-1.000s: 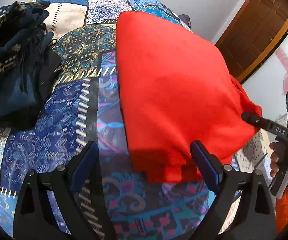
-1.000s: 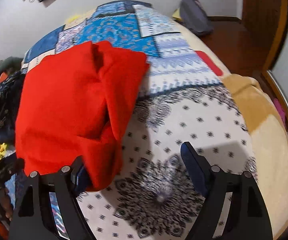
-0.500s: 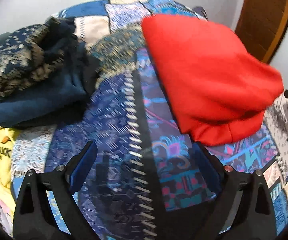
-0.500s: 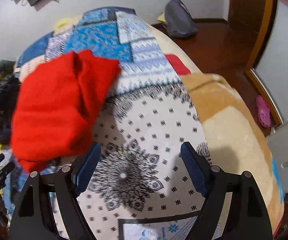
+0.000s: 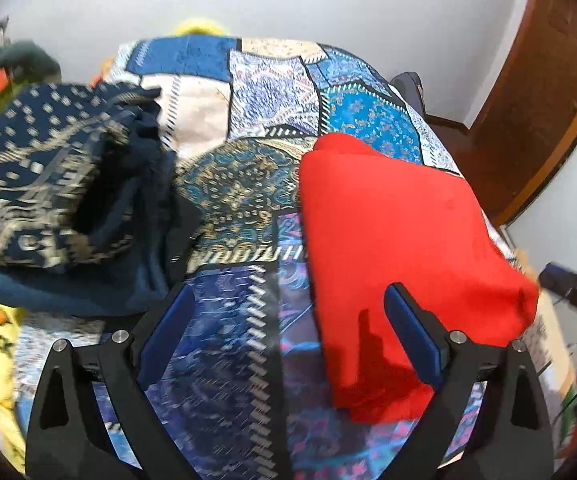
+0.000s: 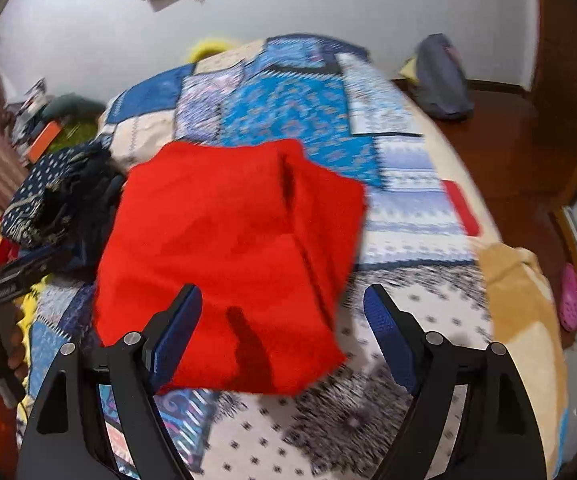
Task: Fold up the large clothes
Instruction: 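Lift the folded red jacket with both tools and place it on the dark clothes stack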
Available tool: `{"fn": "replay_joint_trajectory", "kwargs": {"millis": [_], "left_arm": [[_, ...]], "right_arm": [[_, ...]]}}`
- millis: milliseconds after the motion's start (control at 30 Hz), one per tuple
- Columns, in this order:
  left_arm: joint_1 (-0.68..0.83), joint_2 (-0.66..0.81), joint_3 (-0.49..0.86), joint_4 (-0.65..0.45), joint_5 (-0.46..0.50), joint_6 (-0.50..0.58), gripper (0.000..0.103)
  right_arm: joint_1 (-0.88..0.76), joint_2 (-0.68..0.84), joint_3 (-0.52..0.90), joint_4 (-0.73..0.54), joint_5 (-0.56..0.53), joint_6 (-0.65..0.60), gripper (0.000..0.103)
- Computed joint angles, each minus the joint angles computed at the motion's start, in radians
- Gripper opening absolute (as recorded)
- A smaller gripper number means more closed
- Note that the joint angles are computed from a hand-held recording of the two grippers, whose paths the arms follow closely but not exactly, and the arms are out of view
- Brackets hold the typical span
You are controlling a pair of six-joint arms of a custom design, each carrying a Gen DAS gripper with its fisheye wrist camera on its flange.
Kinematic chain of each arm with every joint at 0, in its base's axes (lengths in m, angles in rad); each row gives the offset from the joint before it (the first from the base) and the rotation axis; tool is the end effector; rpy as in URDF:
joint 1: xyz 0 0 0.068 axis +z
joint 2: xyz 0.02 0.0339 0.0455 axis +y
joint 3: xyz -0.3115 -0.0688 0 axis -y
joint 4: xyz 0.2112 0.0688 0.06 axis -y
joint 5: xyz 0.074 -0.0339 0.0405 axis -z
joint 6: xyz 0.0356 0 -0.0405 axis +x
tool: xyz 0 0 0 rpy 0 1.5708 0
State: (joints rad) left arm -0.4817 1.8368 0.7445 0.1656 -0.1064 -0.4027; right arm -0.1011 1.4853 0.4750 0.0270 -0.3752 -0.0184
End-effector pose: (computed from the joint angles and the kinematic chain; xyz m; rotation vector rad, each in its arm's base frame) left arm 0.2836 -0.1440 0.1667 0.0545 2.5052 -0.2372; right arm 0.2161 -0.0088 0.1877 -0.0401 2.5067 0.4291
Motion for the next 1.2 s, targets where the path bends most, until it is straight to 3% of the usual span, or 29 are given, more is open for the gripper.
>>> {"fn": "replay_joint_trajectory", "kwargs": {"millis": [233,300,400,533,733,800,867,900,1067,1167,1200], "left_arm": [[0.043,0.183,0.109,0.014,0.245,-0.011,0.096],[0.056,0.223,0.129,0.027,0.319,-0.018,0.096],[0.084,0.28,0.162,0.05,0.431,-0.042,0.096],[0.12,0.357,0.218,0.074,0.566,-0.088,0.097],[0.123,0.407,0.28,0.099,0.642,-0.106,0.097],[0.127,0.42,0.291,0.11,0.666,-0.119,0.098],[0.135,0.428,0.295,0.116,0.685,-0.124,0.097],[0.14,0.428,0.286,0.131,0.705,-0.129,0.093],[0.155,0.398,0.22,0.167,0.735,-0.143,0.066],[0.161,0.342,0.177,0.155,0.747,-0.12,0.039],[0.164,0.319,0.166,0.145,0.753,-0.112,0.034]], "right_arm": [[-0.043,0.288,0.08,0.062,-0.072,-0.005,0.08],[-0.093,0.374,0.123,0.039,-0.134,-0.011,0.08],[-0.186,0.521,0.216,-0.054,-0.33,-0.056,0.081],[-0.181,0.554,0.236,-0.048,-0.394,-0.072,0.081],[-0.14,0.628,0.293,-0.058,-0.5,-0.037,0.08],[-0.138,0.639,0.318,-0.086,-0.522,-0.028,0.075],[-0.149,0.653,0.341,-0.139,-0.556,-0.049,0.061],[-0.151,0.654,0.334,-0.137,-0.57,-0.039,0.059],[-0.166,0.597,0.305,-0.169,-0.578,-0.047,0.022],[-0.16,0.508,0.278,-0.198,-0.565,-0.048,0.02],[-0.151,0.452,0.262,-0.209,-0.56,-0.045,0.019]]}}
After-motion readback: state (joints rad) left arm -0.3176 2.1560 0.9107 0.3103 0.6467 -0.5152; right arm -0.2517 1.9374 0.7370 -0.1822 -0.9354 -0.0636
